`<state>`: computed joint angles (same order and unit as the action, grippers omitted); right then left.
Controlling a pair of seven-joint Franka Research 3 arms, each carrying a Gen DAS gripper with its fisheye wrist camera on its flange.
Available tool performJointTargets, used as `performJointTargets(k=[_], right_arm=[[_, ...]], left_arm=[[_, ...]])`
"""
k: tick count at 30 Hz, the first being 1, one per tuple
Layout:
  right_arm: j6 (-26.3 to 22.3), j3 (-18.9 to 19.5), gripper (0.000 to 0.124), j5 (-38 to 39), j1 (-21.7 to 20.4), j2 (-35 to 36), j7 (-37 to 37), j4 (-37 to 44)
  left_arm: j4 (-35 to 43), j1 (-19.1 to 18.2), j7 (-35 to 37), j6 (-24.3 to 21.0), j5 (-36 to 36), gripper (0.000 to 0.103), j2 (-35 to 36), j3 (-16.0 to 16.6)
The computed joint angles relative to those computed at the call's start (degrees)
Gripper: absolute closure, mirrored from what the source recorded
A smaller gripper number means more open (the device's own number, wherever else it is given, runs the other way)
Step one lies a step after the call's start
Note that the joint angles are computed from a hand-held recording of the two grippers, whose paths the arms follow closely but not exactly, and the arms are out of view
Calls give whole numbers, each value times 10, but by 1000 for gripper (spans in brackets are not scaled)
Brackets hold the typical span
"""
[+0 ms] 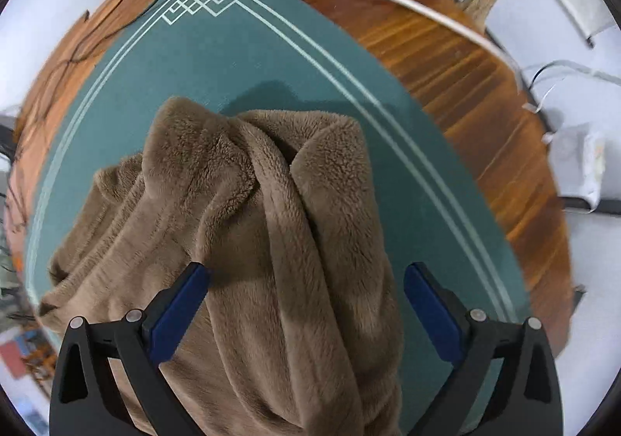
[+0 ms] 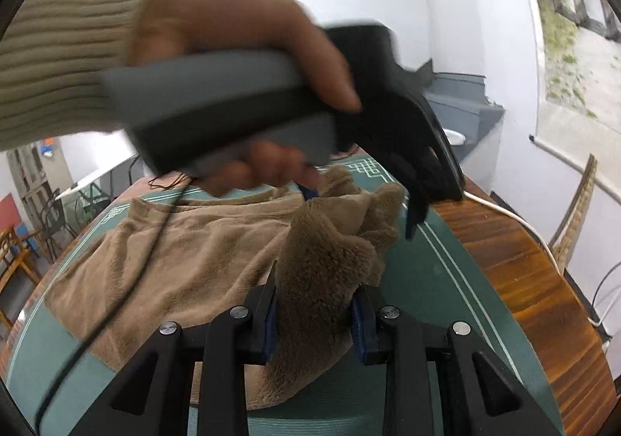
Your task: Fold clothes
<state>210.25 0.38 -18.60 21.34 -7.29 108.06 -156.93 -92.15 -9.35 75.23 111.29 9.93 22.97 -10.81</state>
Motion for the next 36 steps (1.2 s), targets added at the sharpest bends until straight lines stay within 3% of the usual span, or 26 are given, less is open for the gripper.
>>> performJointTargets(k=[1, 2, 3, 5, 7, 15, 23, 29, 36], right_arm=[[3, 3, 93, 2, 0, -1, -5, -1], [5, 5, 93, 4, 1, -2, -10, -2], [5, 4, 93, -1, 3, -1, -8, -1], [6, 2, 93, -9, 4, 1, -4, 1], [5, 1, 93, -13, 3, 2, -2, 3], [0, -11, 93, -54, 2, -8, 30, 4], [-10, 13, 96, 15, 28, -49, -9, 0], [-25, 87, 96, 149, 60, -68, -86, 14], [-45, 225, 96, 338, 68, -43, -234, 74]], left_arm=[[-3, -8, -1, 0, 23, 2, 0, 3], [-11, -19, -3, 4, 55, 9, -3, 6], [-13, -21, 2, 2, 63, 33, -4, 6], [-21, -19, 7, 3, 59, 62, -9, 3], [-39, -13, 9, 18, 47, 69, -23, 1], [-141, 35, 24, 100, -45, 74, -128, 5], [-232, 82, 98, 149, -175, 75, -255, 41], [-304, 110, 180, 161, -259, 75, -347, 98], [-385, 149, 277, 160, -336, 75, -437, 184]])
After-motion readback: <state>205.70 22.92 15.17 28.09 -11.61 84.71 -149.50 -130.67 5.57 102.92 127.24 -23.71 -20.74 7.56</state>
